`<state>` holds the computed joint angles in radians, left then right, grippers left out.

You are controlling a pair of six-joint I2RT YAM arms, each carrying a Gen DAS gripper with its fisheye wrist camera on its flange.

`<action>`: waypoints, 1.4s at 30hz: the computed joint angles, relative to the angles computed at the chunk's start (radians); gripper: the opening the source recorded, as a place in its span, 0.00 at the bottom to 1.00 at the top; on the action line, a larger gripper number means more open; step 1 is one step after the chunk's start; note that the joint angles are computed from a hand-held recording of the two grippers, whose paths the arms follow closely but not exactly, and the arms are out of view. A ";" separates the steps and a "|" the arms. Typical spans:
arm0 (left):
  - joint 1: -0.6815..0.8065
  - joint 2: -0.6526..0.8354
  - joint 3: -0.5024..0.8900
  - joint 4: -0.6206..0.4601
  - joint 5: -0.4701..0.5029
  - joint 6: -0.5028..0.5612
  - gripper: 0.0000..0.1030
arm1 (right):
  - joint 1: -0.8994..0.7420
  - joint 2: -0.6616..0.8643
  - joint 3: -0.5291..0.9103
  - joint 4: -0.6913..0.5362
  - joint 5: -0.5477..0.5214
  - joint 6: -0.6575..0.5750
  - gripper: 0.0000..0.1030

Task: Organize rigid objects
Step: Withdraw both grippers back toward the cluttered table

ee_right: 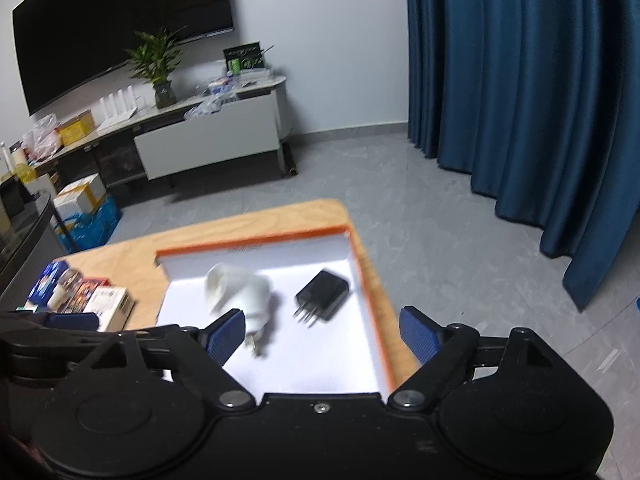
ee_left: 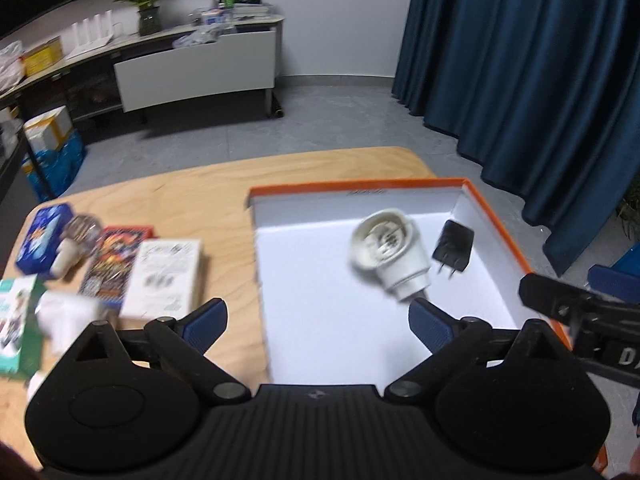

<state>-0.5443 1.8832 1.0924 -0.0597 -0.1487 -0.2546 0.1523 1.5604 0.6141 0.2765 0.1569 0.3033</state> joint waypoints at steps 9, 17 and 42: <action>0.032 -0.129 -0.144 0.023 -0.019 -0.011 0.98 | 0.117 -0.017 -0.016 -0.035 0.051 0.051 0.97; 0.079 -0.223 -0.271 0.063 -0.011 -0.021 0.98 | 0.210 -0.008 -0.009 -0.061 0.089 0.079 0.97; 0.300 -0.428 -0.533 0.127 0.064 0.016 0.98 | 0.431 0.124 0.089 -0.087 0.093 0.124 0.97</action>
<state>-0.2444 1.4556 0.5594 0.0674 -0.0846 -0.2387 0.5833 1.6848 0.7026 0.1893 0.2494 0.4278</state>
